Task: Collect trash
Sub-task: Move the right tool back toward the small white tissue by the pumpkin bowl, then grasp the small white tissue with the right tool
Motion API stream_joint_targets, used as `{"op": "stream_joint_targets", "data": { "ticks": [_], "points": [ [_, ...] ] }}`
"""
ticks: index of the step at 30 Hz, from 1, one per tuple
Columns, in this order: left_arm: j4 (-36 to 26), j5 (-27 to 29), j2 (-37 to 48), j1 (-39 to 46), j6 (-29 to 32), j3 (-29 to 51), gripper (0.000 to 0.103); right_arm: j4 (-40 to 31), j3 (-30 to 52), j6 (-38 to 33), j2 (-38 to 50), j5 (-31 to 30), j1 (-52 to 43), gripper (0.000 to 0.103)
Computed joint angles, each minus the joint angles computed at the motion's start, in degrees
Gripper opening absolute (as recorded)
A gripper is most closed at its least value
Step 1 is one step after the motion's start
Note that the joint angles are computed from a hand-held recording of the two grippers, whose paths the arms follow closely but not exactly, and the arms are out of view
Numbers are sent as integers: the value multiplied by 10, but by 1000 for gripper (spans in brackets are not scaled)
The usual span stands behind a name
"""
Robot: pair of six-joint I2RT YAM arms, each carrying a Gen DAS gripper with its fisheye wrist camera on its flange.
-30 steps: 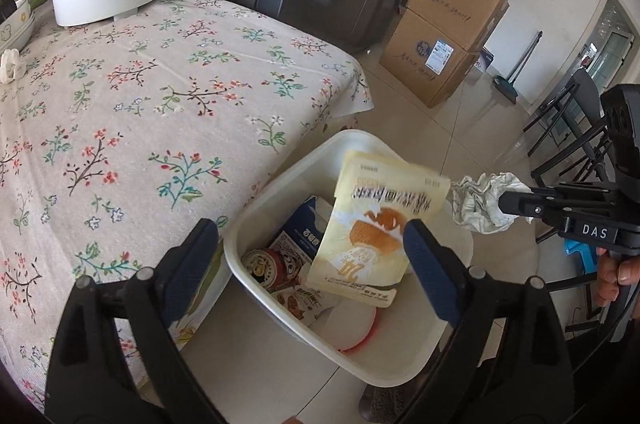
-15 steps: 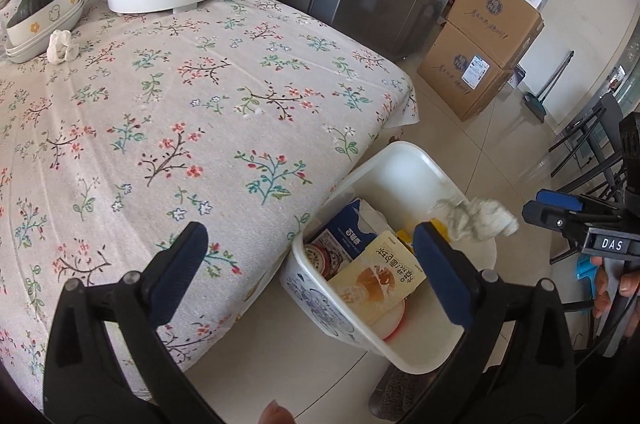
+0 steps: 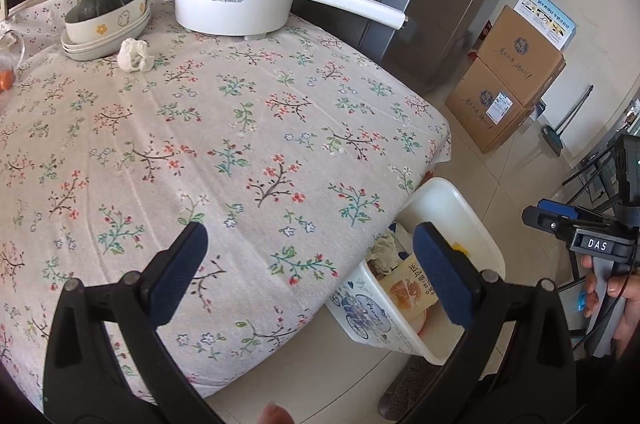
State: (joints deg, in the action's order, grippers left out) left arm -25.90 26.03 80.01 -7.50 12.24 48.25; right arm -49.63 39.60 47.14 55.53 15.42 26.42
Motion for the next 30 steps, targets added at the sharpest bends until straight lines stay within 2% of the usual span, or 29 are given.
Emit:
{"op": "stream_joint_targets", "data": {
  "ticks": [9,13,18,23,26,28,30],
  "points": [
    [-40,-5,7,125,98,47,102,85,115,-5,173,0,40,86],
    [-66,-19,32,174,160,79,102,124,174,-7,252,3,56,86],
    [-81,-25,71,248,184,128,102,171,275,-19,376,5,71,87],
    [-79,-12,108,311,185,164,102,196,424,-48,525,-2,76,87],
    [-113,3,146,336,181,212,102,191,538,-83,626,5,80,87],
    [-104,6,159,347,167,223,102,186,621,-94,695,-6,76,87],
    [-80,-13,169,347,158,226,102,161,724,-104,770,-17,72,87]
  ]
}}
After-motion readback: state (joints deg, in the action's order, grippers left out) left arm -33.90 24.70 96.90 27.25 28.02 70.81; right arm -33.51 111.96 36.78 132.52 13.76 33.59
